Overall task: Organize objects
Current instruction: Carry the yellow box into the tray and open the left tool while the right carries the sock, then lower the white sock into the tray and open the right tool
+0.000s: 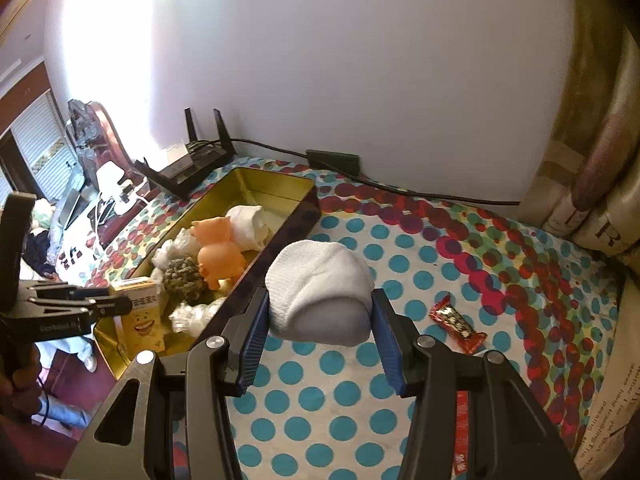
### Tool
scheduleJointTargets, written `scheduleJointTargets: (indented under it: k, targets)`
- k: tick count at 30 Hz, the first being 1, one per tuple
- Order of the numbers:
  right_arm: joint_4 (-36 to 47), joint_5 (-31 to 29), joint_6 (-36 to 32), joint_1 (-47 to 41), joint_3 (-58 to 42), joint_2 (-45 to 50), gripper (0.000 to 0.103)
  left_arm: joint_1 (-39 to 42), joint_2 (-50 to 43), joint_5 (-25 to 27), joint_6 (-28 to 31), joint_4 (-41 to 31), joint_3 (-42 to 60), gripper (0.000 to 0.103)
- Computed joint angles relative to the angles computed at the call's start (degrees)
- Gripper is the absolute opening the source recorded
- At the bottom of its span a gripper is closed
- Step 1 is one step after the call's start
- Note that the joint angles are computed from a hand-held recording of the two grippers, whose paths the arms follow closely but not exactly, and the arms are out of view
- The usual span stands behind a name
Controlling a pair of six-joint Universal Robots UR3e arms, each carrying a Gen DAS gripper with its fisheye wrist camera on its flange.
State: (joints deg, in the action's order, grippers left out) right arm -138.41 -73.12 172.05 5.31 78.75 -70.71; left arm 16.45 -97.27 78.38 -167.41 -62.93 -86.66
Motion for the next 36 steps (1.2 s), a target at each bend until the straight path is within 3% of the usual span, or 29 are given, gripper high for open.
scheduleJointTargets:
  k: [15,36]
  targets:
    - [9.2,3.6,-5.2,11.4,-21.1,14.2,0.047,5.5,2.4,1.3,-1.9,2.2,-0.6,0.037]
    - [16.4,2.3,-3.2,14.5,-32.6,23.2,0.05,7.5,-0.4,1.5,-1.3,1.2,3.0,0.038]
